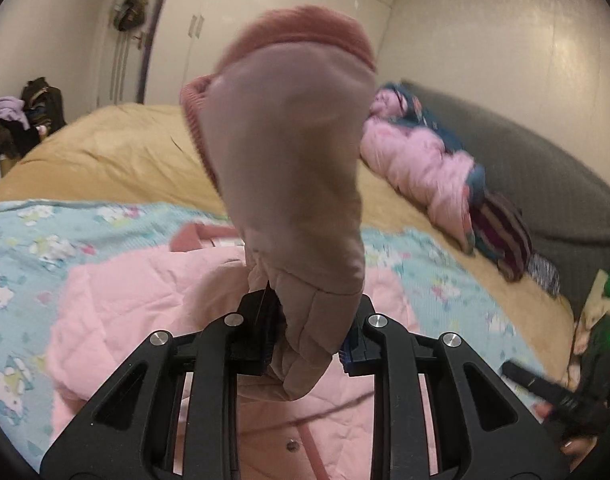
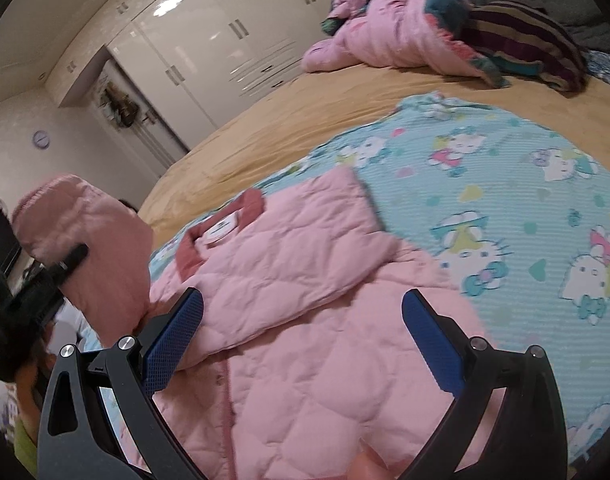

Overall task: Fold large clothes
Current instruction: 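Lay the sleeve across the jacket body and open the left tool, then withdraw the open left tool from the folded jacket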

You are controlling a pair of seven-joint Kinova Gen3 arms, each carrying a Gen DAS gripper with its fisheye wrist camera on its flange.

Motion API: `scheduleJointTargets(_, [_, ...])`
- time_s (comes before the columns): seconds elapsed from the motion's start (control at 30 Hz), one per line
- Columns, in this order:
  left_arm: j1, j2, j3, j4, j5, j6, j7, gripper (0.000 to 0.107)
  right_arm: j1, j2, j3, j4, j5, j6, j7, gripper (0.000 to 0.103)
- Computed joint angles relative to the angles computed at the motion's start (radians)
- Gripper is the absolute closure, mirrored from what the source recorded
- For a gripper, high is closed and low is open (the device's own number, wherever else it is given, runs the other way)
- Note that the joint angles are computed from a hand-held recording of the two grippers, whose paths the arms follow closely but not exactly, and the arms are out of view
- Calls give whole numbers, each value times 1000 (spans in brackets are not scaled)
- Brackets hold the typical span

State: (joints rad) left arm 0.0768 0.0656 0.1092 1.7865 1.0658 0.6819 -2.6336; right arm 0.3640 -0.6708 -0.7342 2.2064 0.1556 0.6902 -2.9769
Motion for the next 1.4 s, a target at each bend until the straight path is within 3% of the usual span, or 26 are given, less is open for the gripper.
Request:
scheduleJointTargets(0.33, [140, 42, 90, 31, -297, -167, 186, 89, -40, -132, 108, 88, -70, 55, 2, 4])
scheduleJointTargets(0.4, [152, 49, 99, 40, -337, -177, 201, 80, -42, -136, 122, 101, -78, 40, 13, 4])
scheduleJointTargets(0.53, [172, 64, 120, 50, -413, -176, 210, 49, -41, -121, 139, 119, -91, 9, 34, 4])
scheduleJointTargets(0.7, [222, 77, 113, 53, -521, -167, 240, 39, -42, -84, 149, 122, -95, -29, 53, 4])
scheduleJointTargets(0.8, [162, 82, 137, 42, -476, -88, 191, 29, -50, -64, 159, 124, -93, -61, 63, 4])
scheduleJointTargets(0.87, [130, 78, 130, 43, -421, -35, 133, 15, -59, -36, 172, 132, -102, -121, 78, 4])
scheduleJointTargets(1.0, [54, 70, 93, 37, -303, 104, 17, 14, -148, 89, 240, 150, -101, -274, 103, 4])
scheduleJointTargets(1.1, [0, 52, 46, 33, -242, 184, -36, 14, -162, 204, 242, 126, -103, -323, 140, 4])
scheduleJointTargets(1.17, [-32, 39, 12, 31, -215, 203, -56, 14, -163, 269, 233, 111, -86, -338, 142, 4])
scheduleJointTargets(1.33, [-119, 40, -59, -10, -184, 203, -21, 14, -305, 413, 360, 154, -141, -512, 147, 4])
scheduleJointTargets(1.4, [-150, 41, -77, -17, -176, 176, 1, 14, -286, 447, 329, 163, -141, -568, 123, 4])
